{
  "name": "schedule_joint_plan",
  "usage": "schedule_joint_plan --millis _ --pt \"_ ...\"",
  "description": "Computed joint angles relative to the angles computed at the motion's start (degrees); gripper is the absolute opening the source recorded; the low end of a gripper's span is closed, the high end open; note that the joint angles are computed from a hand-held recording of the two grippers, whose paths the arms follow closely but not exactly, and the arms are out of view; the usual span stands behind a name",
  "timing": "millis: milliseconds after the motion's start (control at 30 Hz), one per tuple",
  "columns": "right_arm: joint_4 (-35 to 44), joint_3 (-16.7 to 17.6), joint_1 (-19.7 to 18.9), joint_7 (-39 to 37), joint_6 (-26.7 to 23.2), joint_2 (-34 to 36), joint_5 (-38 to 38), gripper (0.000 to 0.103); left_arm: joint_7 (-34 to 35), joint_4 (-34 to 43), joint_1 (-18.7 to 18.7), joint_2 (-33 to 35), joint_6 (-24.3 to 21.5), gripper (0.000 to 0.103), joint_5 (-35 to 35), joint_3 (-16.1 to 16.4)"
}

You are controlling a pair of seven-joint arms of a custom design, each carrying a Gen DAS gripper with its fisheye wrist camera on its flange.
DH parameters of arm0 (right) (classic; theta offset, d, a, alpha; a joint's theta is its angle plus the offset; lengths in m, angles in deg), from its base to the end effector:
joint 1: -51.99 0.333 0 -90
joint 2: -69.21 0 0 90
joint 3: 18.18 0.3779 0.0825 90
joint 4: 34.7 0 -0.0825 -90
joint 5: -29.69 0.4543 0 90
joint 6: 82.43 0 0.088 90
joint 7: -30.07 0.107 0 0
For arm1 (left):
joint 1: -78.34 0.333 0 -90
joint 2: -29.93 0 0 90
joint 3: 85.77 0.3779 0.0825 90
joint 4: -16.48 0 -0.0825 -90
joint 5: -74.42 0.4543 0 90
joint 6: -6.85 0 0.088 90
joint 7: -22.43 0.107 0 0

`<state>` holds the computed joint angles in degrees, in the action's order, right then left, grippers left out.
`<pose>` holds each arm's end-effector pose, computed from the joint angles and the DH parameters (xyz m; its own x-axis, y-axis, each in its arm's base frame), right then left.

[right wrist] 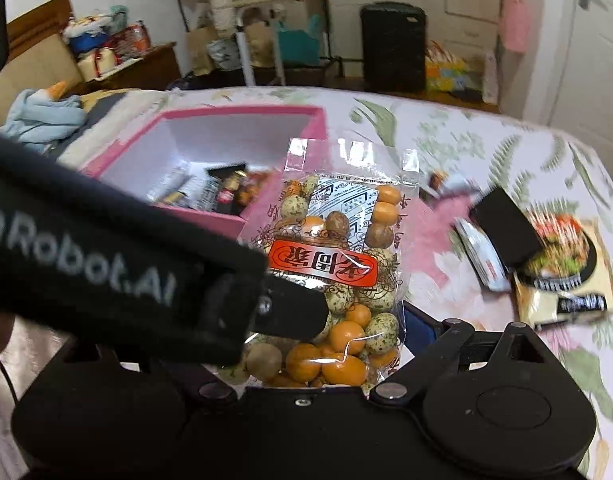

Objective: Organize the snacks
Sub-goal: 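Carry the quail egg bag into the pink box and open the left tool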

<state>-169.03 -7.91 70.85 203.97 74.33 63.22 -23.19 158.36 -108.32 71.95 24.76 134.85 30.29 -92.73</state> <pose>0.4815 0.3051 0.4346 -0.1359 -0.9849 -0.1069 -0.7394 0.1726 -0.6508 0.5696 -0.1581 0.4776 -0.5854 -0.6956 0.4163 -0.8012 0.4181 -0.4281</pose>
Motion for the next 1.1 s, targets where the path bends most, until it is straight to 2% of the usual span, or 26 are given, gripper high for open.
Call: schedule_joint_plan --millis 67,233,367,467,600,767,1000,1100 --pt "1.0 0.1 0.3 -2.3 -0.2 0.0 0.1 0.097 0.4 0.4 0.6 -0.5 0.0 0.051 -0.5 0.7" --pt "7.2 -0.8 1.3 -14.7 -0.8 3.8 2.0 0.097 0.8 3.7 2.4 1.3 -0.1 0.051 -2.4 1.9" --pt "13.7 -2.6 2.2 -25.3 2.9 9.3 8.4 0.097 0.2 7.3 4.0 4.6 4.4 0.051 -0.9 1.7" --pt "19.5 -4.2 3.0 -32.5 6.4 15.3 12.6 0.097 -2.3 11.7 5.6 9.2 6.0 0.051 -0.3 1.4" --pt "25.7 -4.0 3.1 -42.9 7.0 21.6 19.7 0.097 -7.3 16.8 7.8 15.3 8.2 0.051 1.1 0.2" --pt "34.3 -2.1 2.2 -54.8 2.7 28.3 30.3 0.097 -10.0 19.0 10.1 19.8 12.6 0.051 1.0 -1.8" --pt "41.1 -0.3 1.3 -70.2 -2.0 34.0 40.3 0.098 -17.0 21.9 12.1 24.2 11.8 0.051 4.5 -3.0" --pt "42.3 -1.4 2.0 -74.2 -2.9 35.0 42.7 0.099 -17.3 22.0 12.7 24.9 12.9 0.052 5.4 -4.0"
